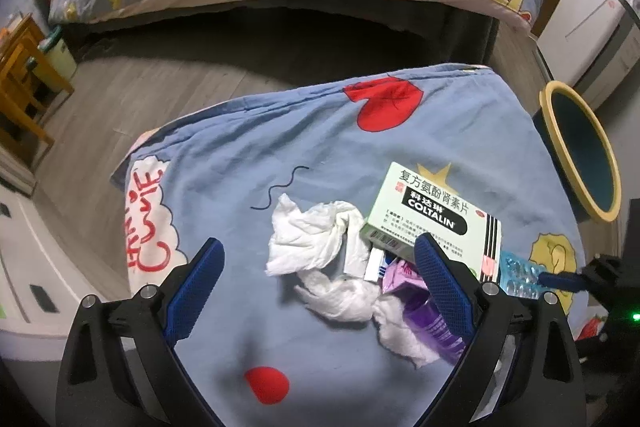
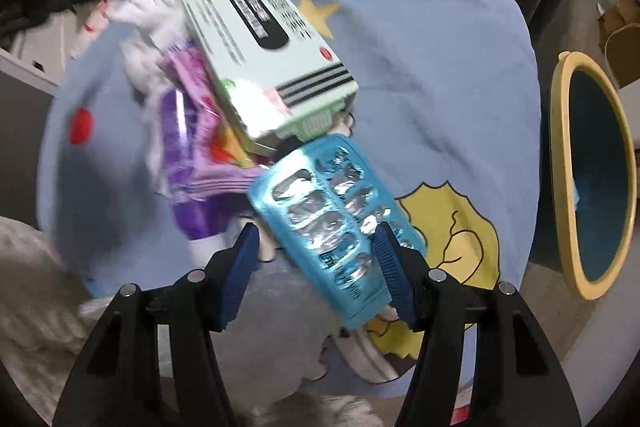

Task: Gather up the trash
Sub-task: 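Grasp the blue blister pack with the right tool, then grasp the white COLTALIN box with the left tool while the right tool holds the blister pack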

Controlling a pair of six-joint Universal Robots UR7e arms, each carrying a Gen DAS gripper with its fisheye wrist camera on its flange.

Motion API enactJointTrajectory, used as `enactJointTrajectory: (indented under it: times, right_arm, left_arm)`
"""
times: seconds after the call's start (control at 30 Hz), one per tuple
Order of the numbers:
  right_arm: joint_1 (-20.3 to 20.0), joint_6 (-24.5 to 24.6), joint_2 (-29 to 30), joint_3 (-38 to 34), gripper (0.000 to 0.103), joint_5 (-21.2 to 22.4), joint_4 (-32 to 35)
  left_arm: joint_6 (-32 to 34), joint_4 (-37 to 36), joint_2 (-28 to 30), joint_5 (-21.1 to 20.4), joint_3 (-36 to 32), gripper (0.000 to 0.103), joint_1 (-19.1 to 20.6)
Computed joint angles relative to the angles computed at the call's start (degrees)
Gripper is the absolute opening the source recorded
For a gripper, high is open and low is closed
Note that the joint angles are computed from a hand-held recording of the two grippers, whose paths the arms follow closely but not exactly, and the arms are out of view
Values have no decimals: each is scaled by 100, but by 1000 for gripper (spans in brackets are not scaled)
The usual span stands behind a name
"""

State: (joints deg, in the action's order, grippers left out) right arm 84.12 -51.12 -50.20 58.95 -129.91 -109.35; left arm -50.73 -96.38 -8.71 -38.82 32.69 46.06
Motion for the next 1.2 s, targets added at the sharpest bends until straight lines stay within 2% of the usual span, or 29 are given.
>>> enactJointTrajectory:
  times: [0.07,0.23,0.3,0.43,0.53,0.63,0.73,0.8,0.9,1.0,1.07,1.2]
  right_arm:
    - [-20,188,34,-152,56,142,175]
    - [-93,897,224,-951,33,810,751]
    - [-126,1167,300,-1247,22,1019,770]
    - [-180,1453,484,-1756,22,1208,934]
    - [-182,1376,524,-1719,22,874,836]
    - [-179,1349,559,-1693,22,655,647]
    - [-194,1452,643,-1912,22,791,811]
    - [-211,1477,676,-2052,12,927,926]
    - [-215,1522,670,-2167,12,1083,975]
    - [-199,1455,894,-2652,12,1192,1194]
    - [-192,1443,1127,-3250,12,1371,1564]
    - [-141,1227,1347,-3864,12,1569,1848]
  left_arm:
    - [5,-4,-10,-8,20,95,-6]
    - [-116,-11,-104,-21,177,95,-3]
    - [-208,87,-112,-26,176,95,6]
    - [-289,250,-110,-91,147,95,29]
    - [-300,357,-74,-193,84,93,51]
    - [-271,364,-58,-351,80,83,77]
    - [-202,392,-13,-350,27,80,81]
    - [65,60,-3,-272,84,80,60]
    - [341,-248,115,-279,-40,78,42]
    - [461,-802,190,-654,-54,74,49]
    - [554,-1079,301,-939,-178,72,53]
    - [499,-884,717,-1371,-879,64,104]
